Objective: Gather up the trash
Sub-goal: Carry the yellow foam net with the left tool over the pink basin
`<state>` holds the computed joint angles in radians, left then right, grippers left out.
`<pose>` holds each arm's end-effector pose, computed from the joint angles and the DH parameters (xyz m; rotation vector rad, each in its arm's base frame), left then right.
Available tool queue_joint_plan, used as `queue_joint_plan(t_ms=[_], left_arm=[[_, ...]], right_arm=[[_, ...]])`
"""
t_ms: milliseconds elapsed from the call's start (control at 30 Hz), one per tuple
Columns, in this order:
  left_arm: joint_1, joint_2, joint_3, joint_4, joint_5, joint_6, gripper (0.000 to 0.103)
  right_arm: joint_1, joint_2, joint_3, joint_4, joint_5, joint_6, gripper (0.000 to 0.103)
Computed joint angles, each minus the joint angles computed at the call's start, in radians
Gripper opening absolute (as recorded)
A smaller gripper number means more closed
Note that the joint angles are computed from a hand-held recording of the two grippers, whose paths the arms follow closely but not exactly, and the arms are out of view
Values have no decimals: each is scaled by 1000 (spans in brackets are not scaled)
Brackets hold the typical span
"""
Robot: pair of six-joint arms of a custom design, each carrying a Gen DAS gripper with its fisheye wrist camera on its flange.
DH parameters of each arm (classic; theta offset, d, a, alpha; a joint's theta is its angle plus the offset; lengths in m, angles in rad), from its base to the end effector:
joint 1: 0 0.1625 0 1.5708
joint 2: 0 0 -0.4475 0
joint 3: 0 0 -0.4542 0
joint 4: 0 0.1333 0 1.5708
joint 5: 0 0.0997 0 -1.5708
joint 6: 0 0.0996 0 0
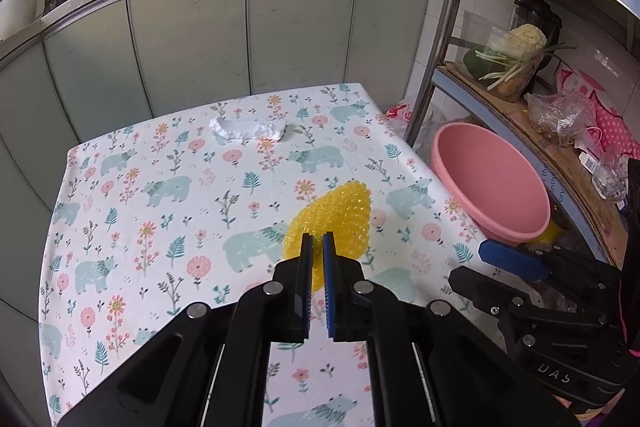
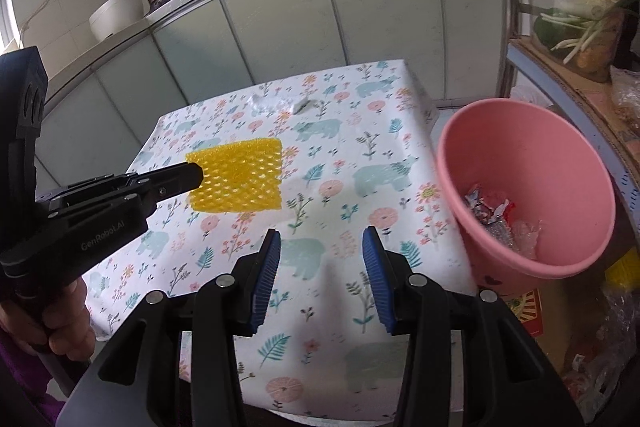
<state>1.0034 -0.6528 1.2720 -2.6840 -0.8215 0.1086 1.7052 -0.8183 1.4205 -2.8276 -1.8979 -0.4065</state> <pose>-0.2860 -0.8230 0.1538 0.5720 2.3459 -0.8048 0.2098 -0.7957 0.2178 0.5580 -2.5616 0.8219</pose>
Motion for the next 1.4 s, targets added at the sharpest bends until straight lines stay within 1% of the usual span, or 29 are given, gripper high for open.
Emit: queue_joint_plan(t_ms=[433, 733, 967, 1400], left_arm=[[-24, 117, -165, 35, -59, 58, 4], [-29, 199, -285, 79, -95, 79, 4], [-26, 257, -374, 116, -119, 81, 5], [-25, 410, -616, 222, -177, 105, 5]], right_arm=[[-26, -7, -22, -81, -61, 10, 44], [-39, -5, -48, -97, -84, 20, 44], [-44, 2, -68, -127, -116, 7, 44], [-61, 30, -130, -153, -189, 2, 43]])
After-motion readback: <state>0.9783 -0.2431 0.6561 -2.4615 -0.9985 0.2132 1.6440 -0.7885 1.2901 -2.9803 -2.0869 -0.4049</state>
